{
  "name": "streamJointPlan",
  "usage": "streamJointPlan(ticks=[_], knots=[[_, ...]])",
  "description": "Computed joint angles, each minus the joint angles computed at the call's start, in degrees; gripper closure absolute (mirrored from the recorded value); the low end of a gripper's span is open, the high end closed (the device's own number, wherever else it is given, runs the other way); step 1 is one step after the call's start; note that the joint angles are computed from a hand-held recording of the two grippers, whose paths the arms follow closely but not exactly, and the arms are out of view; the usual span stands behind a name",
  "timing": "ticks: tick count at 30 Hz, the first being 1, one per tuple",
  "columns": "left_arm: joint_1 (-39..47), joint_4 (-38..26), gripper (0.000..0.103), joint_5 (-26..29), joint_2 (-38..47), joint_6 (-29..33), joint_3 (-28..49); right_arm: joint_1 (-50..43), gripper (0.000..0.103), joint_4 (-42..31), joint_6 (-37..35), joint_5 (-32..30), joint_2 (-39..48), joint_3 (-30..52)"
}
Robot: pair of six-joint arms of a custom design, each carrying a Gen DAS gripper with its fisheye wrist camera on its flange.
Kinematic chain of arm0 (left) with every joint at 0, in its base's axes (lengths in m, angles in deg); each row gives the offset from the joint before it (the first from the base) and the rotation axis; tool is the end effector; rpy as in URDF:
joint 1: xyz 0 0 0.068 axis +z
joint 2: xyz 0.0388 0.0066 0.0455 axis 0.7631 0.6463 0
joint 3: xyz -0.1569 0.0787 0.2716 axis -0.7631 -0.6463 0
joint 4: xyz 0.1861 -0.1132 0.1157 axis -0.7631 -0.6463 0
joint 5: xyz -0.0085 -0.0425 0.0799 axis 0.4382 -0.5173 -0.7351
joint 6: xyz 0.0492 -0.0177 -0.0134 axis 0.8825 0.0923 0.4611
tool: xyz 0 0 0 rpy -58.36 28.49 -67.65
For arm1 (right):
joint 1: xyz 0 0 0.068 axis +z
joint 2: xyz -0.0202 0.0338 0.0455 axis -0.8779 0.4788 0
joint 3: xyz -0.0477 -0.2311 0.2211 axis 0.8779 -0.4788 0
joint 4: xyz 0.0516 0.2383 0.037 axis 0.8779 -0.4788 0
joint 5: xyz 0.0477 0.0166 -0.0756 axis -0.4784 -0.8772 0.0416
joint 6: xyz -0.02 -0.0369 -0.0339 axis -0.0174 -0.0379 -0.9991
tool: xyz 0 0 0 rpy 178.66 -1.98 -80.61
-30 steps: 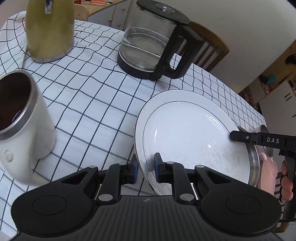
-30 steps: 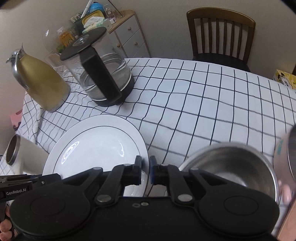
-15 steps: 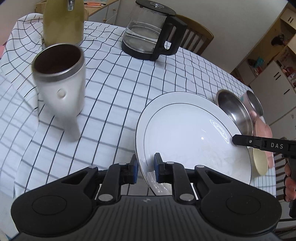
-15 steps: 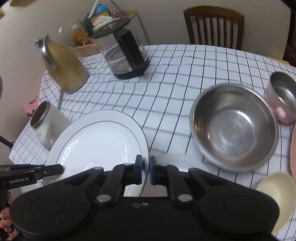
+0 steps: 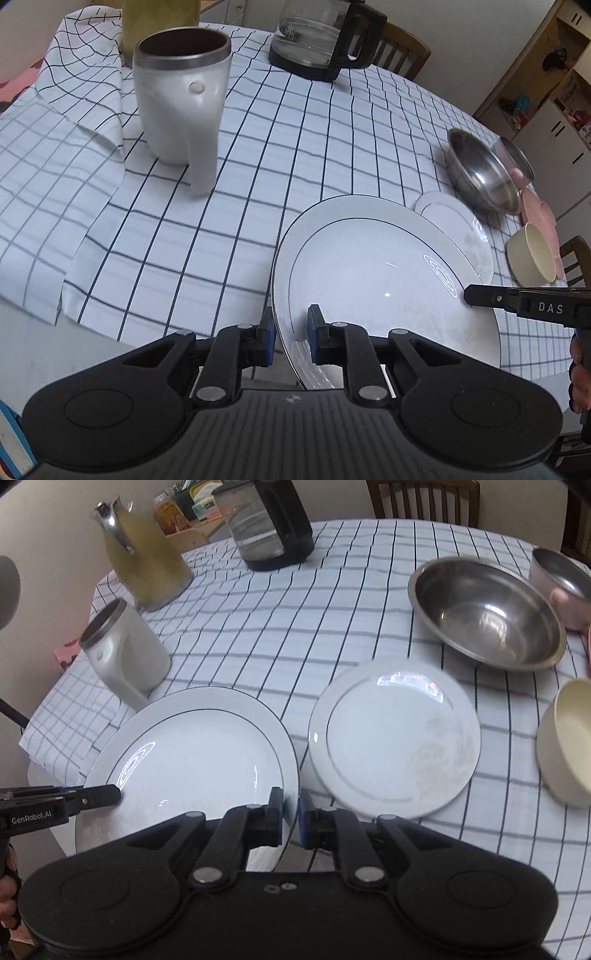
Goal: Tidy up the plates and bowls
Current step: 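Lift the large white plate with both grippers and carry it toward the table edge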
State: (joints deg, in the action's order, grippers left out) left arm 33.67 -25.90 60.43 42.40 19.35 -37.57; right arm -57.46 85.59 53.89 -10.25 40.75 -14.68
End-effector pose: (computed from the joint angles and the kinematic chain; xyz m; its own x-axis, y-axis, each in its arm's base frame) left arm 0.2695 -0.0862 0.1426 -0.8816 0.1821 -0.4354 0.3072 0.9218 -0.2365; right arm 0.2064 0.0204 0.1602 -0.8897 0.2095 -0.4057 0.0989 0.9558 0.2768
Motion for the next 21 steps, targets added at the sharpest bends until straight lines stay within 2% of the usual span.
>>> streamJointPlan(ticks=[8,15,21], knots=[[0.62,6.98,0.087,-0.54,2.71,1.60,-5.46,5.57,0.093,7.22,4.53,2.87,2.40,-5.79],[1.53,8.27,0.087,-0.37,4.41,2.08,-6.40,8.26,0.093,11.17,7.01,4.04,4.86,-8.27],[2.17,8.22,0.087,0.14,5.68,2.13,-6.05,9.50,0.093,11.22,7.44,4.45,5.31,-8.55]])
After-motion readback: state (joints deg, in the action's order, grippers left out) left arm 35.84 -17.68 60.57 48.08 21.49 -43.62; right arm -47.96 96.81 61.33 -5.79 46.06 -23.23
